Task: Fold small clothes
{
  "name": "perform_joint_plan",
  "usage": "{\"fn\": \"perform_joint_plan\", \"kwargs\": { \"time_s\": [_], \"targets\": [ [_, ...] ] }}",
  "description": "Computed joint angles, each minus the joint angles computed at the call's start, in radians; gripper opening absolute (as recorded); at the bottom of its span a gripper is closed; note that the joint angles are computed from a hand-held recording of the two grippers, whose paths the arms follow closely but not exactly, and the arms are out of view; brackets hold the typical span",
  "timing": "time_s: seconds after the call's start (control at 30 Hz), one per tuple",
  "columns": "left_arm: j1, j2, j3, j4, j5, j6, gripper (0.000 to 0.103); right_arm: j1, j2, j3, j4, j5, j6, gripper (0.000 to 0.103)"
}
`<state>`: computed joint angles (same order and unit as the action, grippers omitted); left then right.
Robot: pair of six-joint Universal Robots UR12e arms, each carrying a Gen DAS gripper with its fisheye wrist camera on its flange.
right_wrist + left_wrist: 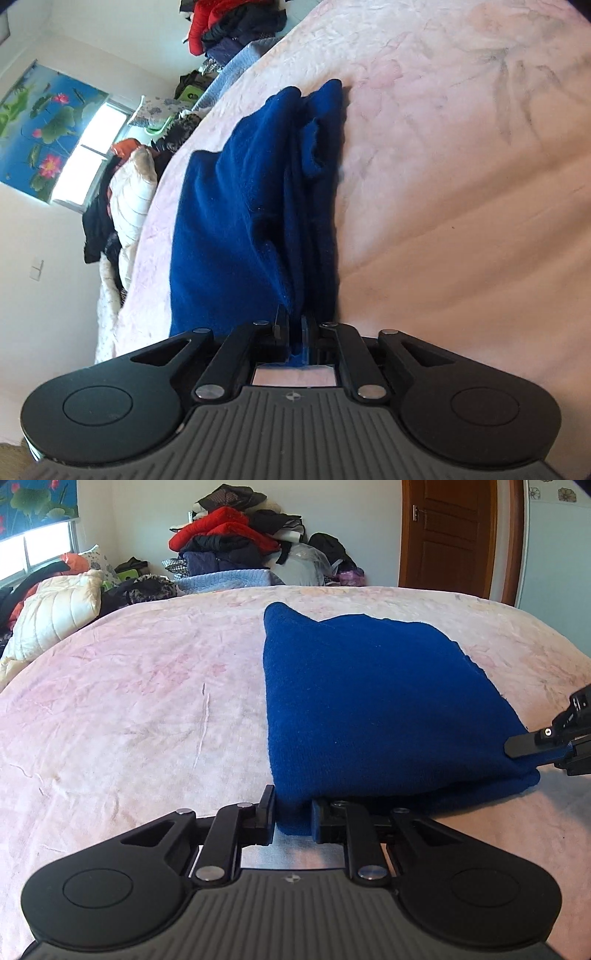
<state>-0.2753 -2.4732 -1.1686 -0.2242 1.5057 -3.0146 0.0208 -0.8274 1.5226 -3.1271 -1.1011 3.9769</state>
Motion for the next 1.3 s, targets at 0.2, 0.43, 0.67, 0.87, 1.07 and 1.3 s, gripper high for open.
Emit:
{"fn": "perform_joint_plan", "kwargs": {
  "time_s": [0.2, 0.43, 0.67, 0.87, 1.07, 1.3],
  "targets": [
    [0.016, 0.049, -0.049, 0.017, -0.085, 0.022, 0.019, -0.017, 0.011, -0.06, -0.084, -0.109, 0.015, 0.04],
    [-0.011, -0.013, 0.052, 0.065, -0.076, 0.077, 0.019, -0.016, 0.136, -0.349, 0.192, -0.19, -0.065, 0.04],
    [-0.013, -0.054, 0.114, -0.063, -0.053, 0.049, 0.02, -0.007, 0.198, -0.454, 0.261, -0.167, -0.1, 0.01],
    [0.006, -0.053, 0.105, -0.063, -0.119, 0.002, 0.022, -0.016, 0.187, -0.4, 0.191, -0.212, -0.044, 0.009],
    [0.004, -0.05, 0.106, -0.067, -0.106, 0.016, 0.022, -0.014, 0.186, -0.371, 0.135, -0.2, 0.045, 0.034],
    [0.015, -0.077, 0.195, 0.006, -0.161, -0.081, 0.058, 0.007, 0.166, -0.359, -0.033, -0.176, -0.062, 0.046]
  ]
}}
